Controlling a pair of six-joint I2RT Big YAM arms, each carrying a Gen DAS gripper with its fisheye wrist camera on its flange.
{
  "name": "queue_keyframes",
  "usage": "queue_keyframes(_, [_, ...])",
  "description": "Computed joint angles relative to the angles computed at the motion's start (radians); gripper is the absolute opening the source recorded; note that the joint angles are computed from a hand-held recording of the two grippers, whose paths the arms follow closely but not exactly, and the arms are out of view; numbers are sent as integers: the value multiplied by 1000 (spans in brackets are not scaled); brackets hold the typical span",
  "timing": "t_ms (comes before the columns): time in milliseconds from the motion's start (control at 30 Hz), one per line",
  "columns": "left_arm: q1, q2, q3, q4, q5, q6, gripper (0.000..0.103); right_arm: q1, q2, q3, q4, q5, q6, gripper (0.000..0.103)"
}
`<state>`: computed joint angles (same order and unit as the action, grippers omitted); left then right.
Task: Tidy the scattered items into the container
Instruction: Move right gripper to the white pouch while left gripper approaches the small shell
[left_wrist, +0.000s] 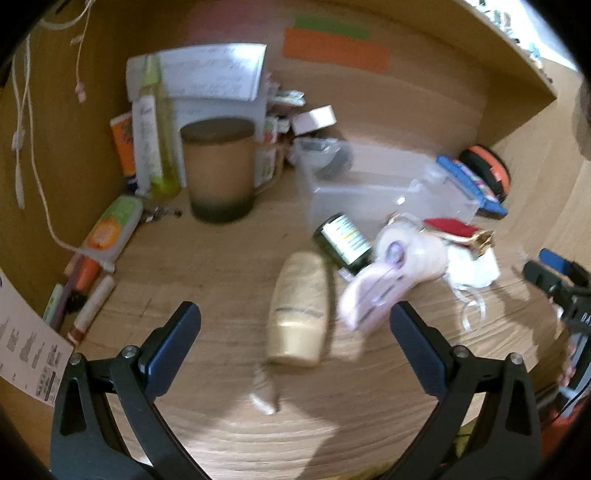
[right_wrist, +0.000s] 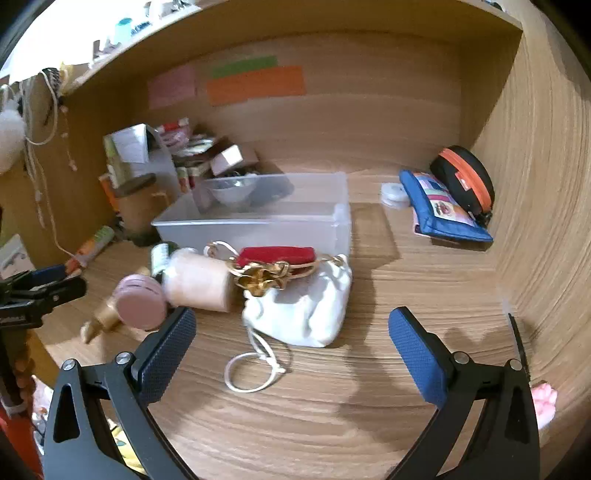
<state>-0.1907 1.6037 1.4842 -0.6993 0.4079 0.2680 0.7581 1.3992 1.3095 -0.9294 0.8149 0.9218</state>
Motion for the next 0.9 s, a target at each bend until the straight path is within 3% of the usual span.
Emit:
queue_keyframes(333, [30, 64, 27, -95, -20, 70, 103, -65, 29, -1, -60, -93, -13, 103])
queue_keyframes(500, [29, 54, -6, -92, -49, 104, 103, -93, 33, -10, -50, -134, -32, 103])
queue_keyframes(567, [28, 52, -9, -99, -55, 124, 96, -105, 40, -6, -53, -147, -40, 103])
queue_keyframes(633, [26, 57, -4, -126, -60, 145, 80, -118, 49, -2, -48, -171, -49, 103])
queue_keyframes(767, [25, 51, -11, -122, -60, 164, 79, -145, 62, 4, -31, -230, -78, 103])
queue_keyframes(900, [20, 35, -32, -97, -80, 186, 66, -173, 85, 27, -23, -295, -114, 103])
